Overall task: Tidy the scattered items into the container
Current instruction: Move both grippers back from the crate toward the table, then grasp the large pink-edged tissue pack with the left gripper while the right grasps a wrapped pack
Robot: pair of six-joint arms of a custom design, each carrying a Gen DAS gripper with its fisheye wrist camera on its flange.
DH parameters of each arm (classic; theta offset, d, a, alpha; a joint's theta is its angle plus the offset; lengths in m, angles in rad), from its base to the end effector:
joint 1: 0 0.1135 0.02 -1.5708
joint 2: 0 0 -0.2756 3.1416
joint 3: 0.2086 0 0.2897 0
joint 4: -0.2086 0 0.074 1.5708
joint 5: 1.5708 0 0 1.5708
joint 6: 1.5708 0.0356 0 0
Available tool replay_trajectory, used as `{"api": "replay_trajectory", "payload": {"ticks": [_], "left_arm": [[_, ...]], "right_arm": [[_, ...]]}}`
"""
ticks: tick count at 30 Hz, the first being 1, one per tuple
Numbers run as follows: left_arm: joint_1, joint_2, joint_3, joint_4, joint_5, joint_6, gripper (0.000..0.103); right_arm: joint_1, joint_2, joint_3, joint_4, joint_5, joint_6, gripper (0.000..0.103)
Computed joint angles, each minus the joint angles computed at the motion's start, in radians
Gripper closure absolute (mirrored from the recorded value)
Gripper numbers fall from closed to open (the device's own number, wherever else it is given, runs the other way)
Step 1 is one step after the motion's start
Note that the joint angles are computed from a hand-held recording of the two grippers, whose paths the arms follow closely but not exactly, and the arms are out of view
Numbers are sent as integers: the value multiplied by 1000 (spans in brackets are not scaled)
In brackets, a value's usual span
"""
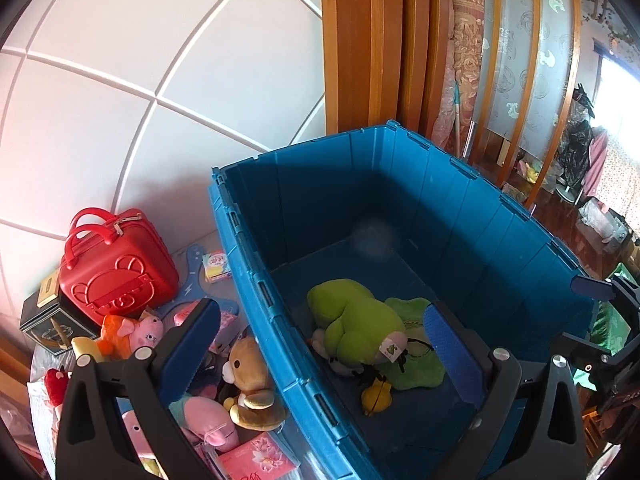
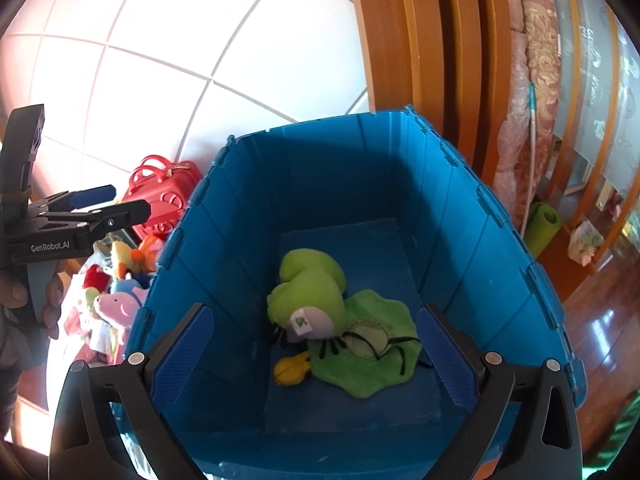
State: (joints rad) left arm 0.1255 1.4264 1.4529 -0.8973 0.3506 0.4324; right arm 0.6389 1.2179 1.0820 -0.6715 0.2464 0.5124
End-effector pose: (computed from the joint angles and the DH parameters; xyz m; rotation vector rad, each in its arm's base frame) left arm 0.3302 0.0293 0.3715 0.5145 2.3222 -0.1656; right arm 0.2369 0.1652 0.3148 -0.0321 2.3632 0.2706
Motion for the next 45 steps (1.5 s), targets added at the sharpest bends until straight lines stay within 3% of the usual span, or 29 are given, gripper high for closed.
{"api": "replay_trajectory", "payload": {"ticks": [6, 18, 24, 31, 41, 45], "left_arm": [[144, -44, -44, -30, 66, 66, 0], [589, 38, -35, -136, 207, 354, 0], [810, 192, 78, -202, 236, 507, 0], [1004, 392, 214, -207, 211, 642, 0], [1158, 733, 479, -231, 128, 713, 0], [1191, 875, 609, -235, 92, 724, 0]], "right_arm": [[100, 60, 60, 8, 30, 9, 0], [338, 329, 323, 3, 110, 55, 0], [450, 508, 508, -29, 143, 85, 0], [550, 753, 757, -98, 151, 134, 0], [648, 1074, 1021, -137, 97, 206, 0], [664, 1243, 1198, -184, 41, 212, 0]]}}
